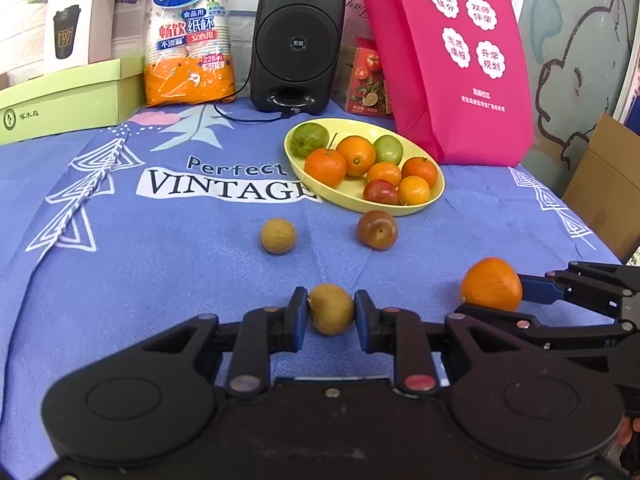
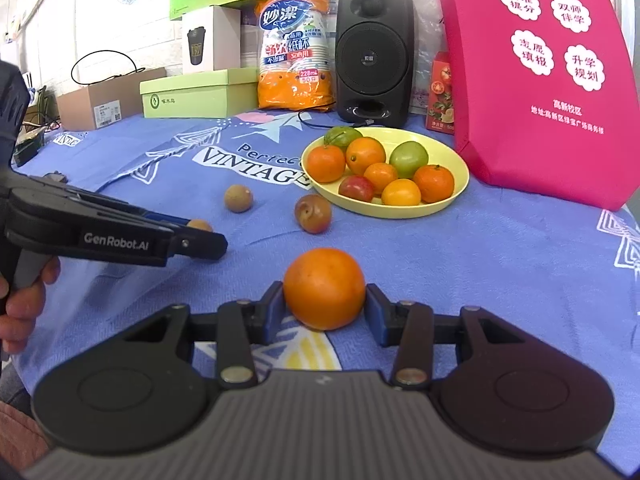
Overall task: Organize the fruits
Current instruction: 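Carry the longan and orange onto the yellow plate and open both tools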
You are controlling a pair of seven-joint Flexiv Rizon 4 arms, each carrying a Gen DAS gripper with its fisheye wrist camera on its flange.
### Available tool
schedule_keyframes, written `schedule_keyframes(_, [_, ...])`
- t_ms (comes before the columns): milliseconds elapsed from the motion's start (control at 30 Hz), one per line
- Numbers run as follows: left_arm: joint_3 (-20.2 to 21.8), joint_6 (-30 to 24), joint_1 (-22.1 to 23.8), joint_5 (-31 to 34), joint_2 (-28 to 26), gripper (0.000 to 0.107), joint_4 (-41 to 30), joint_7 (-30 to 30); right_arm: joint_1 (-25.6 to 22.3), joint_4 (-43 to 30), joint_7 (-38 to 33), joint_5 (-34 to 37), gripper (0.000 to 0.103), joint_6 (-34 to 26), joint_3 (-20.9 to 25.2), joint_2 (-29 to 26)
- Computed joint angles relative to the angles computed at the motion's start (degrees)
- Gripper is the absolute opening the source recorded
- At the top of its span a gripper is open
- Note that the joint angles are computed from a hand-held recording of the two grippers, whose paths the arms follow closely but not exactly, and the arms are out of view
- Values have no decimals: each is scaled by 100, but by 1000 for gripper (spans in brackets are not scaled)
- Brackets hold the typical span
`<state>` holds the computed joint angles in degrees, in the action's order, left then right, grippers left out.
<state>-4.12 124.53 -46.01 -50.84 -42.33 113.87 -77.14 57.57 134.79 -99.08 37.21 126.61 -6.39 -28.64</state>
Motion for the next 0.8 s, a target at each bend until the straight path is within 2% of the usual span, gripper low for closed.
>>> schedule_keyframes(200, [-30,48,108,338,169,24,123,-3,-105,87,-48,34,42,114,69,121])
schedule_keyframes(300, [-14,-191,289,630,226,24,34,89,-324,64,-72,-125,42,129,155,167])
schedule_keyframes(400, [232,-639,302,691,196,24,-307,353,-342,-95,-249,-139,42,-40,-51,209])
schedule_keyframes(533, [837,-1425,153,535,-111,24,-1164,603,-942,-386,-126,-741,42,-202,114,165])
schedule_keyframes(633, [1295,-2109,106,555,-494,24,-1979,543,-760,-749,-284,-876,42,-691,-400,40])
schedule_keyframes(800, [2673,-3643,-248,788,-1423,24,-3618,-52,-850,-1318,15,-1424,42,-1206,-898,-314])
